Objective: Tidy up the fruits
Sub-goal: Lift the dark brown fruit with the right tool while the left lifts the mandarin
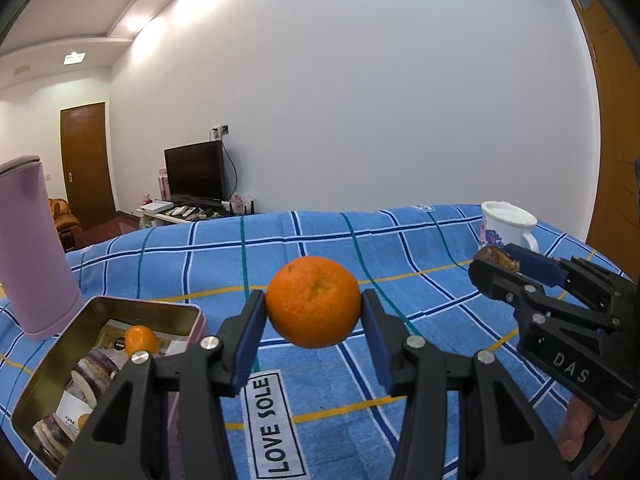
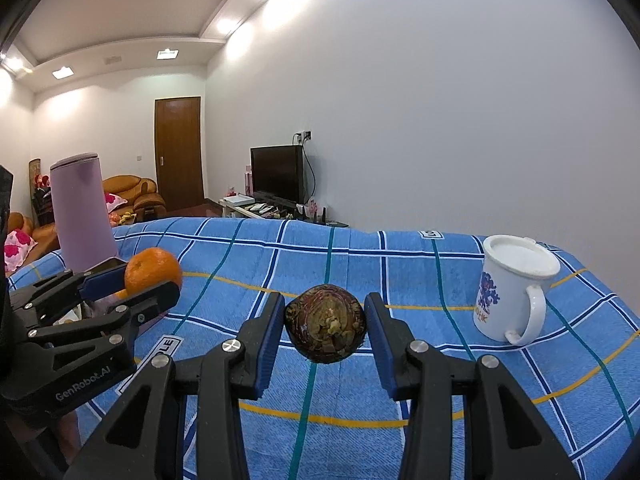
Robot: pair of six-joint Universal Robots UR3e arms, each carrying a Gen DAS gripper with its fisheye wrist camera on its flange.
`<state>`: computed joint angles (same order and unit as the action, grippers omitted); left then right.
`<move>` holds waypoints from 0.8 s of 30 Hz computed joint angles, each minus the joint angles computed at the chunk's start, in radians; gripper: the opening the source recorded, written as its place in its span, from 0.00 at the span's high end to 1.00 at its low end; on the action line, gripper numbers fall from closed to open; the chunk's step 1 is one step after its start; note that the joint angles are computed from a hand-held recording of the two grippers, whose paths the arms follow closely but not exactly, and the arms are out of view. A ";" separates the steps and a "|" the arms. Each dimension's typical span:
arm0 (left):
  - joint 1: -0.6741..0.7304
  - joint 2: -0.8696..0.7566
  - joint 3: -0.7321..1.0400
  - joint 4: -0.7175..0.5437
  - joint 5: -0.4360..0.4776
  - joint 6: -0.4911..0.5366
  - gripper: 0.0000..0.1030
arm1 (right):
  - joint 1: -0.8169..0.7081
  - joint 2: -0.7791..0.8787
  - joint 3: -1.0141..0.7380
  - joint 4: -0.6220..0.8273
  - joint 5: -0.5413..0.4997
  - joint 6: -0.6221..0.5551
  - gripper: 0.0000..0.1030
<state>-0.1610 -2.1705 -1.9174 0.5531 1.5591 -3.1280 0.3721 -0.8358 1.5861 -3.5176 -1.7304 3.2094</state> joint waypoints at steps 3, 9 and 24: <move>0.000 0.005 -0.009 0.004 0.002 0.001 0.52 | 0.002 0.000 0.005 -0.010 -0.003 0.000 0.58; 0.010 0.029 -0.053 0.018 -0.008 0.006 0.52 | 0.010 -0.004 0.015 -0.023 -0.008 -0.002 0.58; 0.036 0.093 -0.172 0.056 -0.035 0.038 0.52 | 0.036 -0.005 0.017 -0.035 -0.009 -0.016 0.58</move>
<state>-0.1250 -2.0774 -2.0890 0.6091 1.5242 -3.0901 0.4077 -0.8411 1.6035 -3.5529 -1.7394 3.1932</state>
